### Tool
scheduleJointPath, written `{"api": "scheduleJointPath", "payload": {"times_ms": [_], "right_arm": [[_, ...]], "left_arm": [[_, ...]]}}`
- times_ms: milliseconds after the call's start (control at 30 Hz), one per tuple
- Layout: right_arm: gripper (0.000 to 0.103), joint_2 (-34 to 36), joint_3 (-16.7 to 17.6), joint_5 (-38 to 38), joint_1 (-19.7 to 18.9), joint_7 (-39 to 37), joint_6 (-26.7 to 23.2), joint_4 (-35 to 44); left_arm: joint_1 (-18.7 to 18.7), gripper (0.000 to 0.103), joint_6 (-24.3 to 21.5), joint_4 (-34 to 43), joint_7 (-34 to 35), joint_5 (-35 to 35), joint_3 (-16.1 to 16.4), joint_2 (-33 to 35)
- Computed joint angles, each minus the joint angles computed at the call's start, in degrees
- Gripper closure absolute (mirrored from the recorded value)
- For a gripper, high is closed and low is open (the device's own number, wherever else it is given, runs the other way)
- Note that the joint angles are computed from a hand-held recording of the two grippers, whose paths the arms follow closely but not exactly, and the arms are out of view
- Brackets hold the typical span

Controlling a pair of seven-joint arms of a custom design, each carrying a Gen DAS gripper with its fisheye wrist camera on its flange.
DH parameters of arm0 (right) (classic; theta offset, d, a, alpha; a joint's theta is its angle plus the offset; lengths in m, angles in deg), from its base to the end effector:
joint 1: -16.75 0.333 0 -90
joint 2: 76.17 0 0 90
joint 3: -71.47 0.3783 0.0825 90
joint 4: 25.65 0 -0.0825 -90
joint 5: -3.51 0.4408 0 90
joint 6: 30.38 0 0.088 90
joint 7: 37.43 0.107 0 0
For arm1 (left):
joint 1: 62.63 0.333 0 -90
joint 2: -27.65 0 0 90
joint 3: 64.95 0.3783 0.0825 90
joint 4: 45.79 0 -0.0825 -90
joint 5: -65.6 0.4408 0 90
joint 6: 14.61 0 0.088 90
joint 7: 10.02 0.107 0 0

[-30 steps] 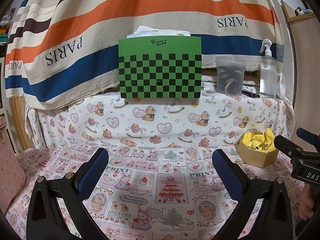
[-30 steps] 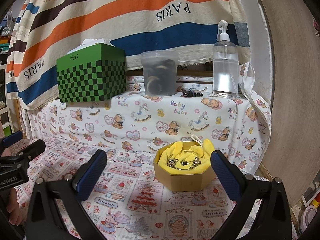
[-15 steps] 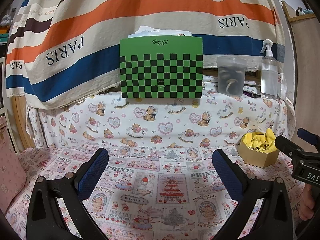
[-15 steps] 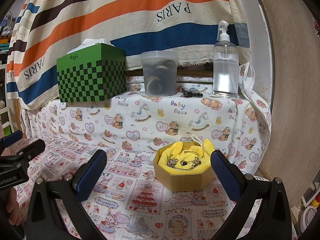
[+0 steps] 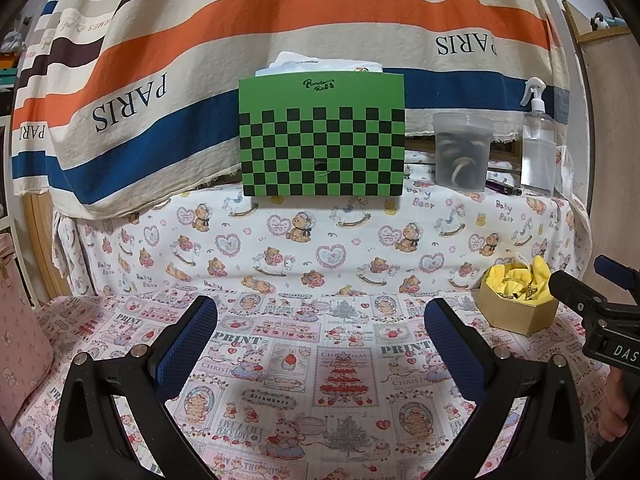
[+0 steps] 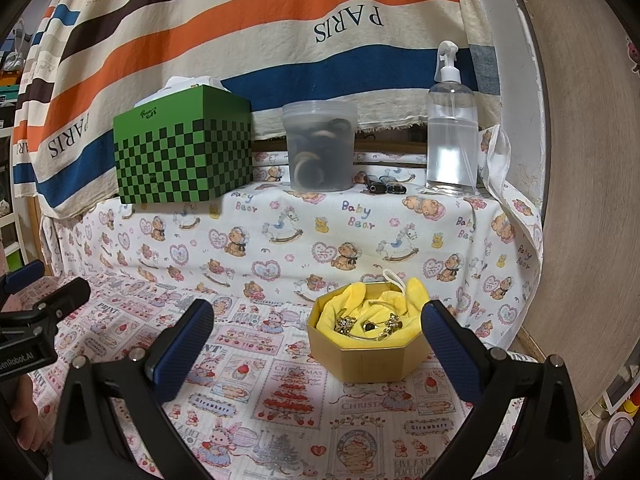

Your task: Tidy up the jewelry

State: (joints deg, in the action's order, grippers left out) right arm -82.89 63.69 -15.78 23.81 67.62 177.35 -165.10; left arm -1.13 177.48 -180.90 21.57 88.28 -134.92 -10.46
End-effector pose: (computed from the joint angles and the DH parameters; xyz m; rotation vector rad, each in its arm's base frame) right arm 0.5393 0.0328 0.5320 -1.4770 1.2966 -0.9494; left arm 0.5155 -0.2300 0.5374 -1.4790 1.3782 -1.0070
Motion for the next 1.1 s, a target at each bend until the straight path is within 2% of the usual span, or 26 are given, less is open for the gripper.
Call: {"api": "scheduleJointPath", "payload": {"times_ms": [1100], "right_arm": [[0.0, 0.11, 0.05, -0.35, -0.26, 0.33, -0.08, 0.18]], "left_arm": [[-0.2, 0.0, -0.99, 0.2, -0.4, 0.71, 0.22, 0.05]]}}
